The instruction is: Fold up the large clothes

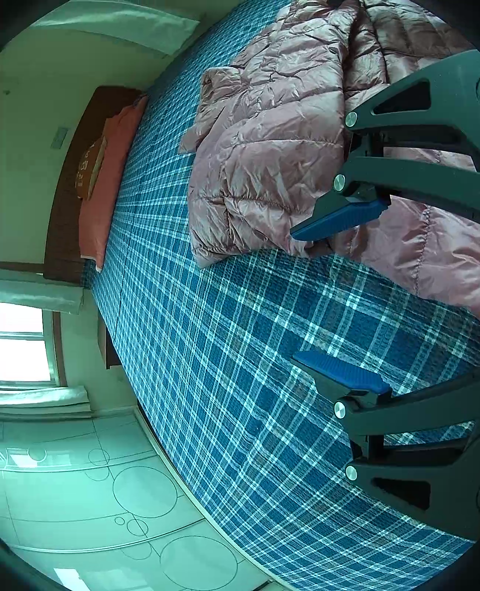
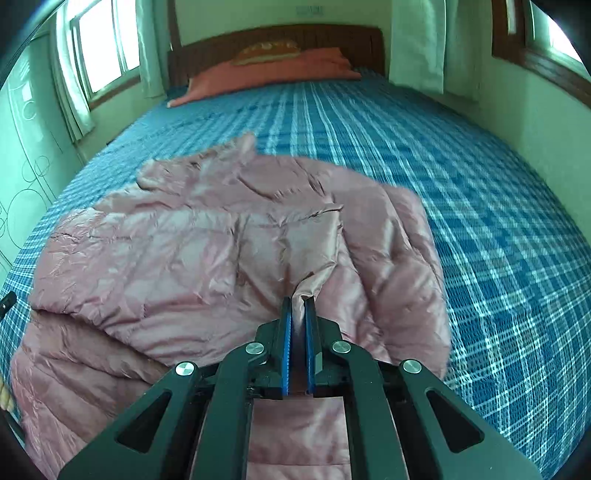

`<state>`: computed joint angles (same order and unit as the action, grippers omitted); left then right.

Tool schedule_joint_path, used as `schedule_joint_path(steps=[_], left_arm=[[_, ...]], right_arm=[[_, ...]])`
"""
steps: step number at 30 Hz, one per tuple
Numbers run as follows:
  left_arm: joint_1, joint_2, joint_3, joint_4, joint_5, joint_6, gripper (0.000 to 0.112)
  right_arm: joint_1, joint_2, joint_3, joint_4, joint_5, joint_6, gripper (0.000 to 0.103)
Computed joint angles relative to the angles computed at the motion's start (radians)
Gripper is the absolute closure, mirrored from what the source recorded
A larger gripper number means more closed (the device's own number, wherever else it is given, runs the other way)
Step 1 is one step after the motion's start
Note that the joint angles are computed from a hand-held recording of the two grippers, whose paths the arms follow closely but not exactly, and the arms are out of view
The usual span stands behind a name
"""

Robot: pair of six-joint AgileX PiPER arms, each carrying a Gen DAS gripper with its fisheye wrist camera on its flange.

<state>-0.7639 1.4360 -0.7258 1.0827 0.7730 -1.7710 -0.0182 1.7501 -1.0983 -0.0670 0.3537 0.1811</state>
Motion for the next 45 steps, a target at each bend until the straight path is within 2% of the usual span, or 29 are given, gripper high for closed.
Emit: schedule_joint_path(steps=[2, 4, 6, 8, 12, 15, 17, 19, 22, 25, 27, 29, 32, 35, 37, 40, 45], left_arm=[[-0.007, 0.027, -0.026, 0.004, 0.003, 0.022, 0.051], [-0.008, 0.059, -0.060, 0.003, 0.003, 0.049, 0.051], [0.002, 0.090, -0.098, 0.000, -0.008, 0.078, 0.051], [0.009, 0.135, -0.147, 0.010, -0.012, 0.106, 0.051], [0.035, 0.239, -0.254, 0.000, -0.021, 0.176, 0.051], [0.065, 0.318, -0.325, -0.051, -0.029, 0.244, 0.051], [0.091, 0.374, -0.366, -0.120, -0.028, 0.318, 0.049], [0.132, 0.398, -0.353, -0.153, -0.104, 0.338, 0.048], [0.166, 0.353, -0.309, -0.168, -0.168, 0.315, 0.046], [0.168, 0.265, -0.222, -0.094, -0.186, 0.184, 0.046], [0.172, 0.237, -0.182, -0.056, -0.202, 0.119, 0.046], [0.186, 0.272, -0.192, -0.089, -0.206, 0.166, 0.043], [0.206, 0.296, -0.197, -0.125, -0.232, 0.201, 0.042], [0.193, 0.237, -0.179, -0.182, -0.210, 0.246, 0.042], [0.174, 0.173, -0.131, -0.181, -0.193, 0.249, 0.042], [0.127, 0.024, -0.002, -0.188, -0.172, 0.247, 0.042], [0.064, -0.263, 0.215, -0.353, -0.136, 0.297, 0.042]], right_arm=[[-0.017, -0.003, -0.006, 0.002, 0.018, -0.016, 0.085], [-0.026, -0.032, -0.001, -0.049, 0.023, 0.048, 0.069], [-0.031, -0.057, -0.009, -0.039, 0.016, 0.069, 0.067], [-0.033, -0.059, -0.029, 0.051, 0.002, 0.010, 0.066], [0.004, 0.062, -0.162, 0.130, 0.021, -0.034, 0.060], [0.045, 0.179, -0.258, -0.034, 0.057, 0.129, 0.060], [0.056, 0.270, -0.330, -0.091, 0.110, 0.158, 0.060], [0.048, 0.287, -0.322, -0.078, 0.063, 0.116, 0.060], [0.050, 0.247, -0.298, -0.093, 0.074, 0.133, 0.060], [0.070, 0.125, -0.152, -0.237, 0.006, 0.266, 0.060], [0.081, 0.069, -0.066, -0.363, -0.008, 0.373, 0.060], [0.074, 0.086, -0.032, -0.328, -0.013, 0.335, 0.060], [0.062, 0.086, -0.002, -0.322, -0.066, 0.305, 0.059], [0.032, 0.012, 0.023, -0.114, -0.022, 0.134, 0.059], [0.008, -0.063, 0.087, -0.048, -0.027, 0.069, 0.057], [-0.063, -0.216, 0.232, 0.087, -0.026, -0.069, 0.048], [-0.281, -0.488, 0.479, 0.355, 0.066, -0.405, 0.047]])
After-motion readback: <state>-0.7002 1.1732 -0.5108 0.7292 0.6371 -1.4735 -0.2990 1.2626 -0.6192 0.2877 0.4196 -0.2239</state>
